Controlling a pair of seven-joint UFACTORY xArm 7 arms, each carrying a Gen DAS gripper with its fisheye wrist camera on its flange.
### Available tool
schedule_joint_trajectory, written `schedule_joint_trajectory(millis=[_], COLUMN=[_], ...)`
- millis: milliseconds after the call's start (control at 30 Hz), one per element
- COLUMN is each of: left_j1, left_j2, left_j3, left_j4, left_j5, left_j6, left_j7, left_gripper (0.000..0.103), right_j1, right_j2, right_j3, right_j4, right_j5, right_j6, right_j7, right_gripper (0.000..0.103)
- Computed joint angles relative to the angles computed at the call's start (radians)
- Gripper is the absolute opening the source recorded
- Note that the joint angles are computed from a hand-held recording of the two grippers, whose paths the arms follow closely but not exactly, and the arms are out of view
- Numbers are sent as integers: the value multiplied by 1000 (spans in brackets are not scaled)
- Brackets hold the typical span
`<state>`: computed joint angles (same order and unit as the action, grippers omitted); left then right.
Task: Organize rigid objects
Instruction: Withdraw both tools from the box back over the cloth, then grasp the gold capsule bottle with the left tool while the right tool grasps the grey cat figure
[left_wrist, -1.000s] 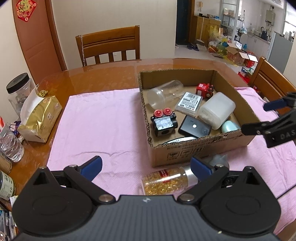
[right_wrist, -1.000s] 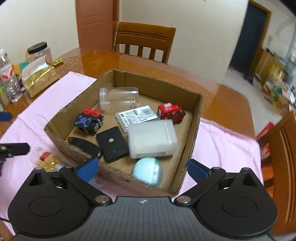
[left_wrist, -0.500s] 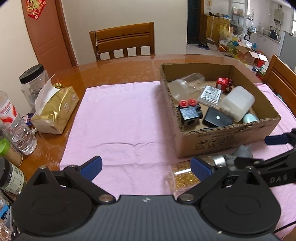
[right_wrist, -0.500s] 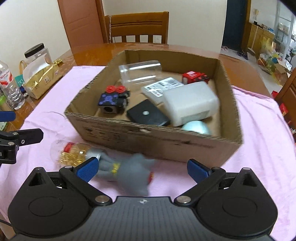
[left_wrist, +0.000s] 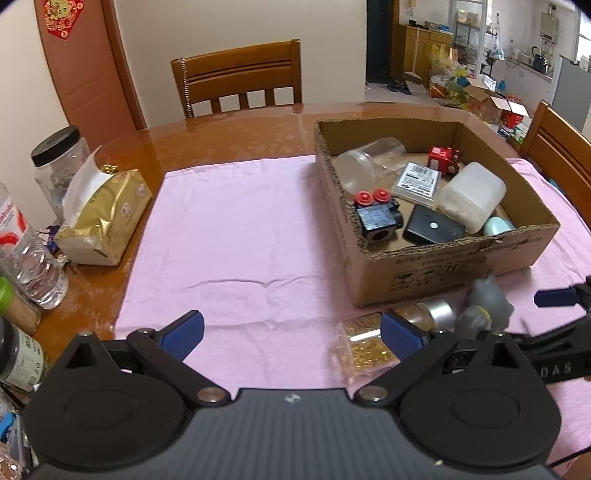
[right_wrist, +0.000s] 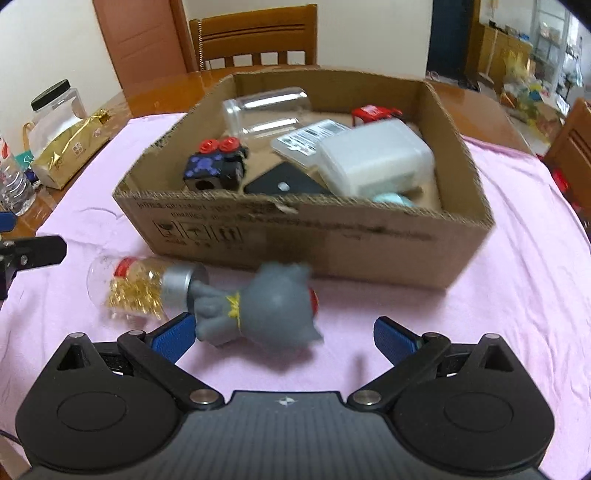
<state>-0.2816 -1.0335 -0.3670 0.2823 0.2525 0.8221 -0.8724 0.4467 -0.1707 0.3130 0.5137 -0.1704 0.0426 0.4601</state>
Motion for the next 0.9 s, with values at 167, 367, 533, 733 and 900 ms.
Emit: schedule_joint_trajectory(millis=[167,367,533,733,900], left_j1=[-2,-16,4,28,26], left_j2=[66,170,267,350,378], left_j3=[-6,-4,-29,-42,-47], left_j4=[15,33,60,77,86], left_j5=[-9,-16,6,34,66], left_j6=[-55,-141,-197,-266,-254], left_j7=[-12,-11,-48,-116,-150], left_gripper=[101,101,101,101,101], right_j1=[79,123,52,-36,-62], right_j2=[-38,-53,-53,-52,-49], right_j3=[-80,-119,-48,40,66], right_j4=[-68,-102,-126,-143,-144], right_j5=[87,162,77,-4,-32], right_j6=[-25,-25,-26,-59,-74], right_j7=[-67,-172,-176,-149,-125], right_gripper=[103,103,103,103,103])
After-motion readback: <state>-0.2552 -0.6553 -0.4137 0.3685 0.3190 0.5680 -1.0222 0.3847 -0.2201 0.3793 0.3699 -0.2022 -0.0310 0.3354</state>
